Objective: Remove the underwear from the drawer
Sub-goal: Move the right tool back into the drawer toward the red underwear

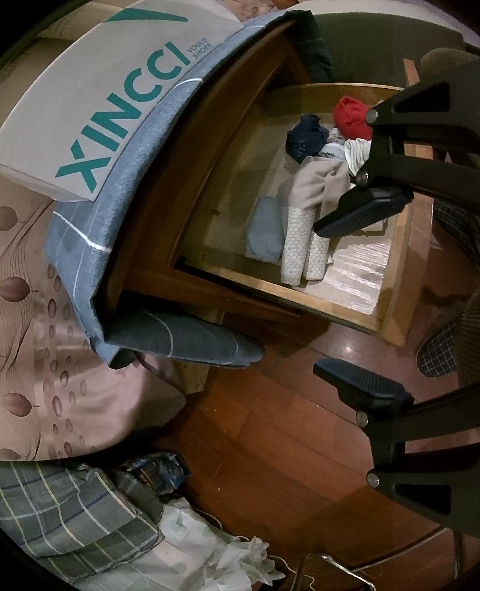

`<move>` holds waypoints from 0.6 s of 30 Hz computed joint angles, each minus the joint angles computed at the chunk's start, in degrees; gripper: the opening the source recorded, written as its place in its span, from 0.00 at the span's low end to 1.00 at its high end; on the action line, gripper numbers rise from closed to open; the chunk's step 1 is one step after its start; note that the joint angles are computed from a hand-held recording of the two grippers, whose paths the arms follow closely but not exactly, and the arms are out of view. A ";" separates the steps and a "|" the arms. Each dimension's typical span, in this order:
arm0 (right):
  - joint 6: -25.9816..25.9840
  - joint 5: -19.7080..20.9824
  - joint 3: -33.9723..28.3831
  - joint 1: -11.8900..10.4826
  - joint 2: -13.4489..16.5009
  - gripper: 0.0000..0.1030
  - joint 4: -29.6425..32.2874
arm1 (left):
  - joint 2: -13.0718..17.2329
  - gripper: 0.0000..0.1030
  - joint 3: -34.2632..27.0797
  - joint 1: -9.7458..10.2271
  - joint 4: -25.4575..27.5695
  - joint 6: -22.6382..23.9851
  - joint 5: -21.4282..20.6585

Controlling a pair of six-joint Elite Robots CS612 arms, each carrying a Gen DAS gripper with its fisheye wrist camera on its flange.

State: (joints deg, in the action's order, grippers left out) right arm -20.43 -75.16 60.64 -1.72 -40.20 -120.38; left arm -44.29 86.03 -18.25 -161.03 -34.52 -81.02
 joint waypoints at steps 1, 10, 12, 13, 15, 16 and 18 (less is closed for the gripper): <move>0.12 -0.32 -0.36 -0.01 0.67 0.54 1.54 | 0.01 0.68 -0.04 -0.02 0.11 -0.03 0.10; 6.31 -3.47 -7.35 0.39 7.78 0.68 13.79 | 0.14 0.68 -0.22 0.06 0.30 0.07 -0.33; 7.76 -4.04 -9.00 0.52 9.29 0.70 16.02 | 0.19 0.68 -0.31 0.11 0.37 0.01 -0.57; 8.61 -4.29 -9.94 0.60 10.02 0.72 17.00 | 0.23 0.68 -0.35 0.13 0.42 -0.03 -0.65; 10.20 -4.36 -12.20 0.64 11.73 0.74 19.72 | 0.30 0.68 -0.43 0.18 0.38 -0.12 -0.91; 10.73 -4.60 -13.04 0.69 12.40 0.74 20.74 | 0.35 0.68 -0.54 0.18 0.55 -0.18 -0.95; 11.59 -5.42 -15.03 0.84 13.87 0.76 22.73 | 0.43 0.68 -0.64 0.22 0.68 -0.08 -1.16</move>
